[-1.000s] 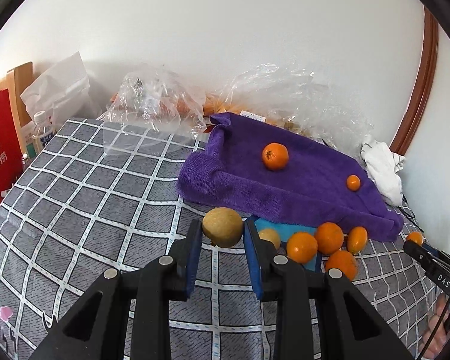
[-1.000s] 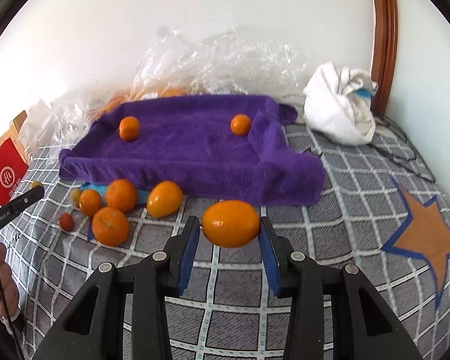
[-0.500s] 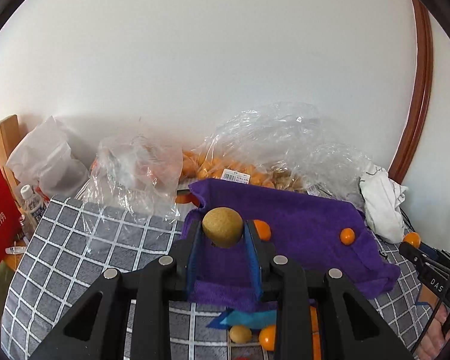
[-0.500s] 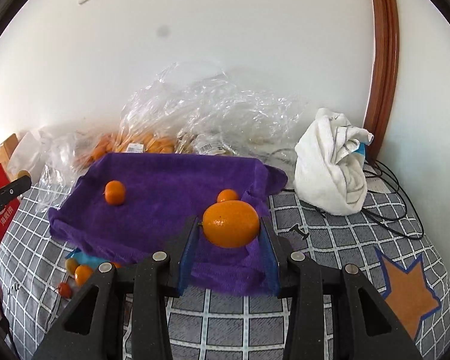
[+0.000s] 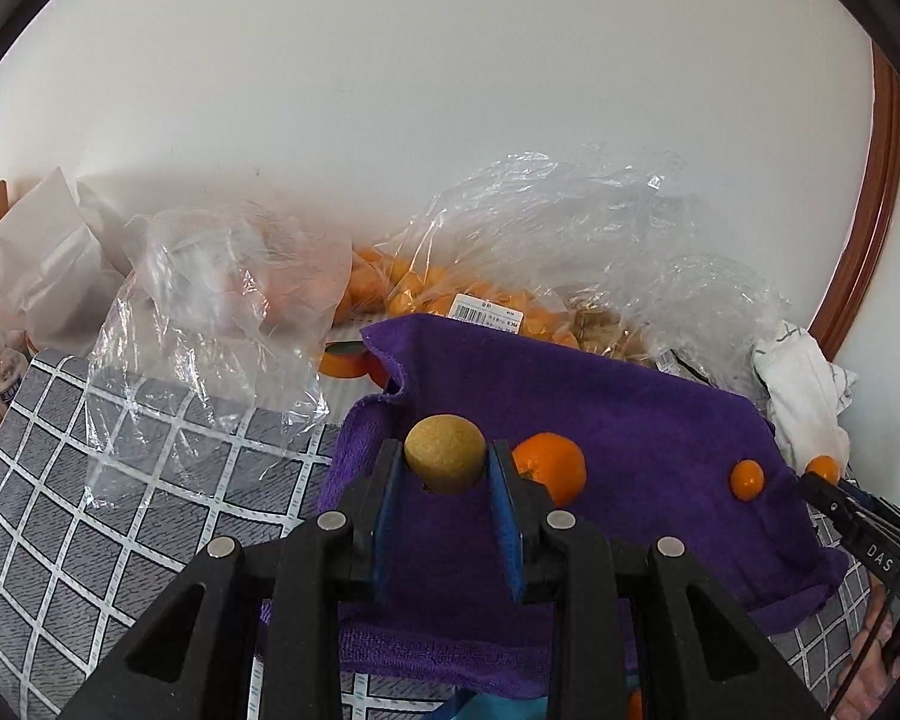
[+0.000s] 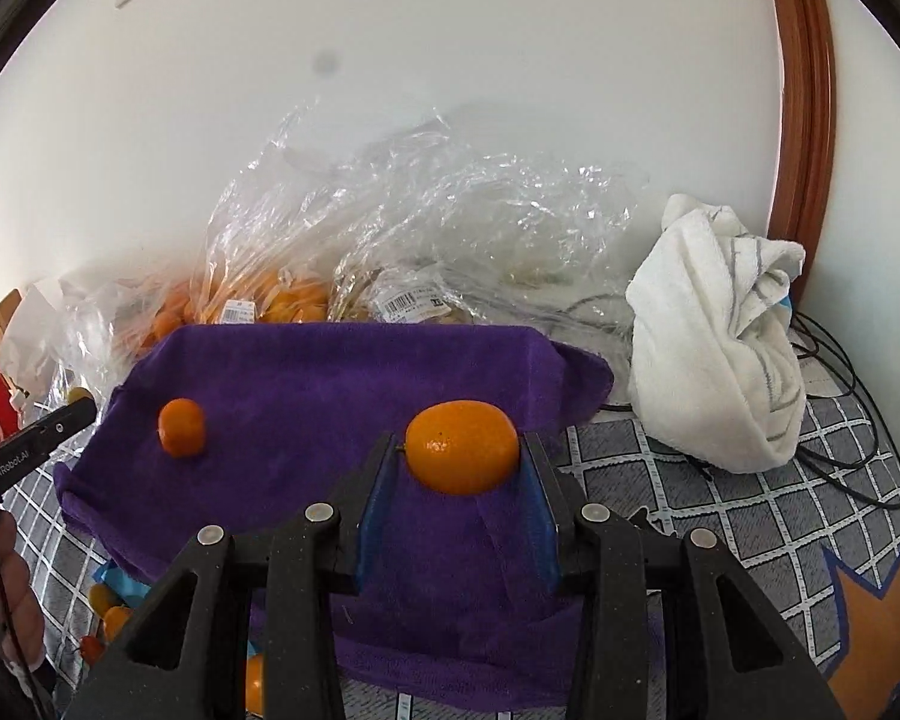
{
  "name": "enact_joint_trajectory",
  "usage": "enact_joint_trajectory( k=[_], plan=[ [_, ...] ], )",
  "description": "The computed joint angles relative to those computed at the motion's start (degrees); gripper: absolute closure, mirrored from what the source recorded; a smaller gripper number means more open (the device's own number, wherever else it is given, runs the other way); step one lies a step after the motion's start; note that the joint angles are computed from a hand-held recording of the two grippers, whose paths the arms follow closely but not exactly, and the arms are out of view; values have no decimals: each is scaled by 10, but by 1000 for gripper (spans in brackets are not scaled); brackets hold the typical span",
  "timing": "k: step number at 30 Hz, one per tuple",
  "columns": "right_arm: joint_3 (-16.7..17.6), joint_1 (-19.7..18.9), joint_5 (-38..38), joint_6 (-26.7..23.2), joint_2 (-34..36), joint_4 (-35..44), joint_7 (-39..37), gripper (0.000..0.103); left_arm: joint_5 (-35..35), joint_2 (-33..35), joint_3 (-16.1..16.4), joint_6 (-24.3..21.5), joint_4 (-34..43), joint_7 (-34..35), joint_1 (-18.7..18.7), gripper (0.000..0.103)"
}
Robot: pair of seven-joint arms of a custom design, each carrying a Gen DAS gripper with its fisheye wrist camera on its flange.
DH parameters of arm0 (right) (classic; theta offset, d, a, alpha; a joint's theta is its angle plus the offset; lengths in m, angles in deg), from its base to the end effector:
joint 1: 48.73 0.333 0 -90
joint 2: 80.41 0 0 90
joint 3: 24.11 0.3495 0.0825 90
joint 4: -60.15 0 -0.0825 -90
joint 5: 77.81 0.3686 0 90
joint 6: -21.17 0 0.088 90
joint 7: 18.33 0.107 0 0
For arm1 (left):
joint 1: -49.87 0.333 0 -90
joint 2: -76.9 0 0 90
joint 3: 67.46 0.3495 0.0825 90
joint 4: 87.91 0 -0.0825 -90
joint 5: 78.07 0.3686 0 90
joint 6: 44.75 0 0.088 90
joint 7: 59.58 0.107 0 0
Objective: Organize fruits
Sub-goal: 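Lift both held fruits and carry them over the purple towel, then open the left tool onto the towel while the right tool releases its orange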
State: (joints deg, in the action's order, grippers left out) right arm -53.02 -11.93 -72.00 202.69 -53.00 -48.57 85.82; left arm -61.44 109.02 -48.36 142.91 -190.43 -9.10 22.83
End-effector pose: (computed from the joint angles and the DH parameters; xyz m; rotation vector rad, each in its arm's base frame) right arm 0.6693 0.1368 0.4196 -1.6476 1.7529 -0.7726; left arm 0.6898 -0.1722 0.3995 -1.7858 1.6051 -0.9996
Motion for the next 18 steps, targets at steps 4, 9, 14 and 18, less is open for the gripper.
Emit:
enact_joint_trajectory(
  k=[4,9,14,18],
  plan=[
    [20,-20,-4,-28,19,20,-5,63,11,3,-19,-9,8,8,14,76],
    [39,-38,-27,-37,31,30,5,63,29,14,-59,-46,33,14,45,76],
    [34,-30,-53,-56,41,41,20,63,58,25,-103,-85,57,9,81,76],
    [53,-45,-64,-63,41,46,23,63,77,26,-136,-102,64,8,106,76]
  ],
)
